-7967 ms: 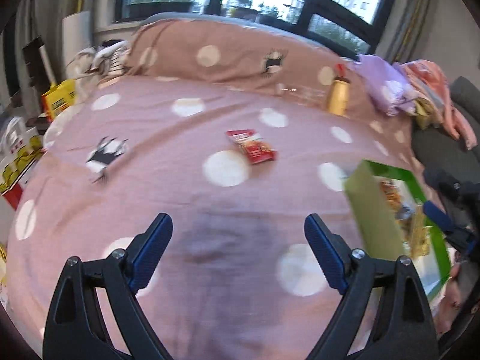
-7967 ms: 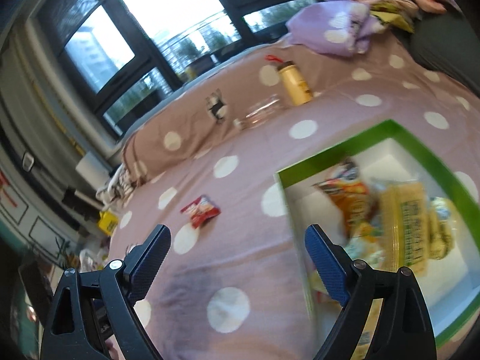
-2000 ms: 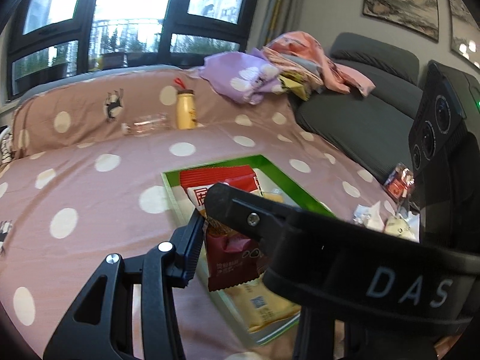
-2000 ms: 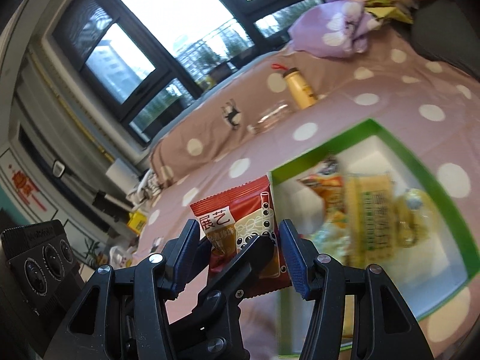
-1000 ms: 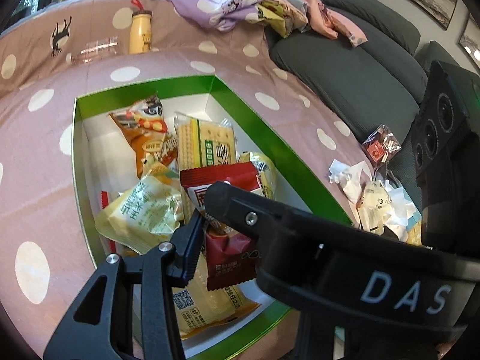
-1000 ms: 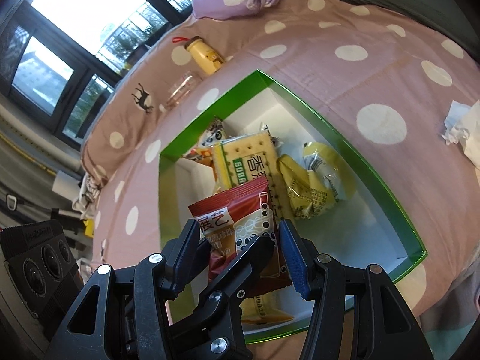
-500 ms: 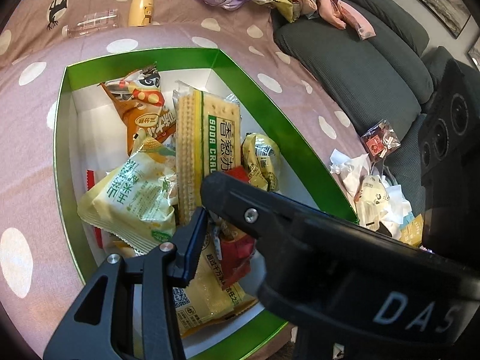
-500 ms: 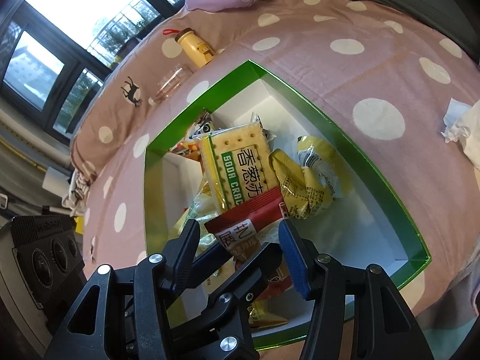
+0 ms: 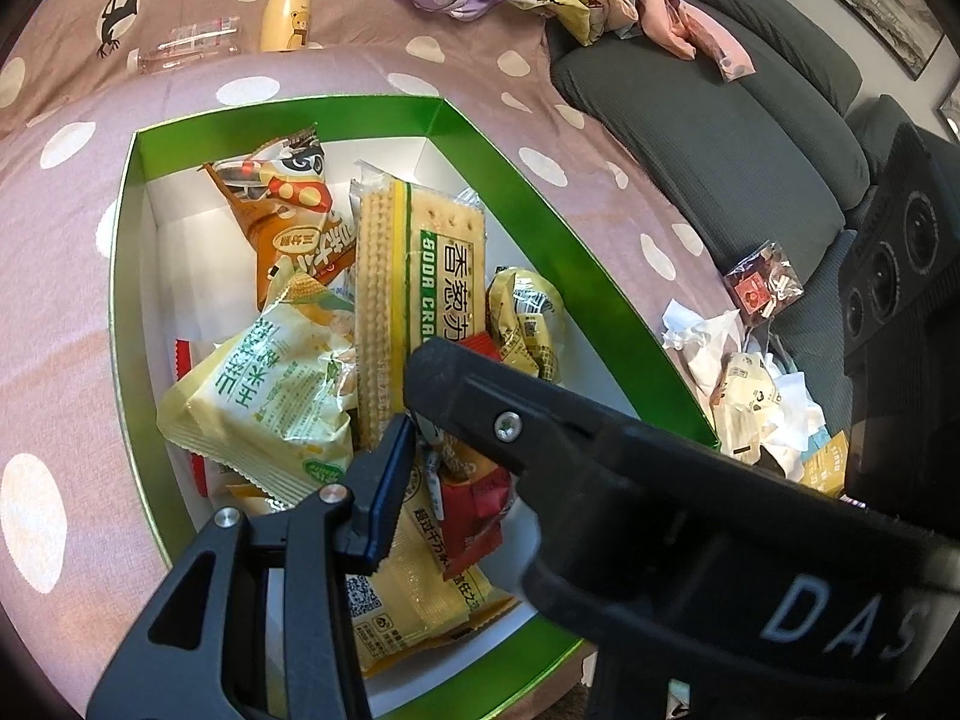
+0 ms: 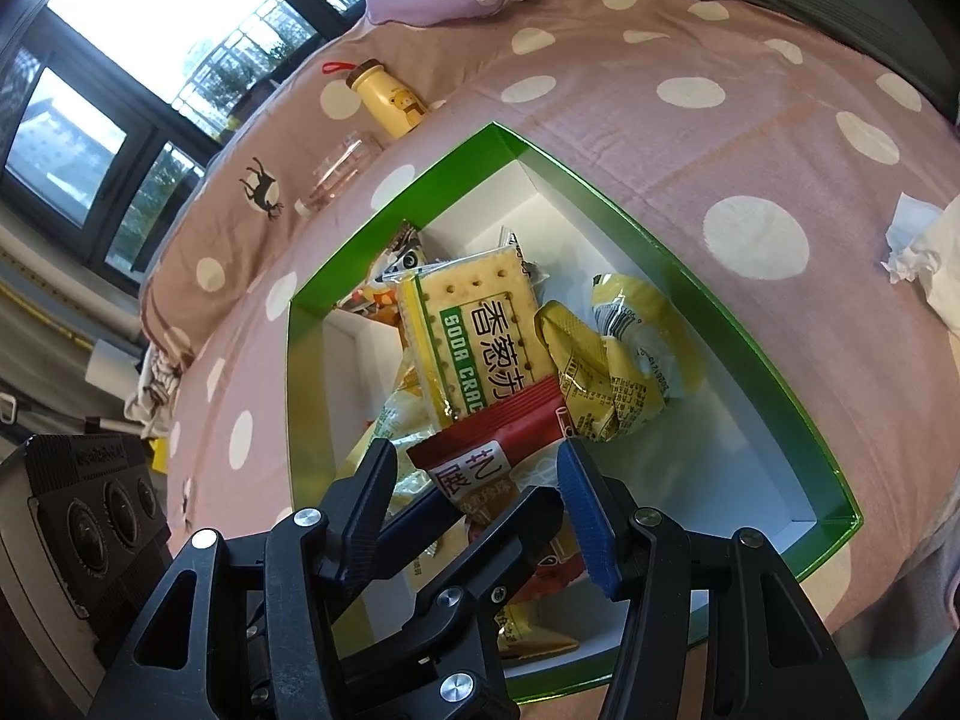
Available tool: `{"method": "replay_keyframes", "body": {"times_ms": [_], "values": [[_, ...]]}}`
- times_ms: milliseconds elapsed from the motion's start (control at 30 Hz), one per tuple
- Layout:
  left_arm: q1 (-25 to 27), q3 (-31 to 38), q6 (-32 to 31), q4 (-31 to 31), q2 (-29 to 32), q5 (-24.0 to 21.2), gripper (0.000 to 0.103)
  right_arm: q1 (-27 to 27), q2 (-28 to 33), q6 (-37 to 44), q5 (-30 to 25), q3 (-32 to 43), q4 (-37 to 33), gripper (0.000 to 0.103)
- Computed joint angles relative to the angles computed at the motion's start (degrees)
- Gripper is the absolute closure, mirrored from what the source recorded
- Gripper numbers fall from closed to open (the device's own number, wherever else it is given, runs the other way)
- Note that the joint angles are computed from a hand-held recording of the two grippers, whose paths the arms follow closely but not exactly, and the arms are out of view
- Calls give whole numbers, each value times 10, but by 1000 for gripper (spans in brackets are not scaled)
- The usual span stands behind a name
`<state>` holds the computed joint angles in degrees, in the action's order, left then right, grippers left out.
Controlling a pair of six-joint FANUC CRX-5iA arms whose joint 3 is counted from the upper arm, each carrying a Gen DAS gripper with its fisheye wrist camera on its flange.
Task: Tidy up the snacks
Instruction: 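Open the right gripper and release the red packet in the box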
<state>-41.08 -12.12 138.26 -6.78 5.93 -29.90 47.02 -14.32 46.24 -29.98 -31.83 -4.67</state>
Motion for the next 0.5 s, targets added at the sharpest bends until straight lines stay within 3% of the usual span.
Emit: {"method": "replay_keyframes", "body": {"times_ms": [167, 367, 500], "values": [[-17, 23, 55, -66, -3, -31, 58, 0, -5, 13, 4, -1, -14, 45], [-40, 36, 126, -146, -21, -68, 37, 21, -33, -40, 37, -32, 44, 45], [-63, 48, 177, -208, -32, -106, 28, 42, -53, -119, 70, -66, 130, 40]]}}
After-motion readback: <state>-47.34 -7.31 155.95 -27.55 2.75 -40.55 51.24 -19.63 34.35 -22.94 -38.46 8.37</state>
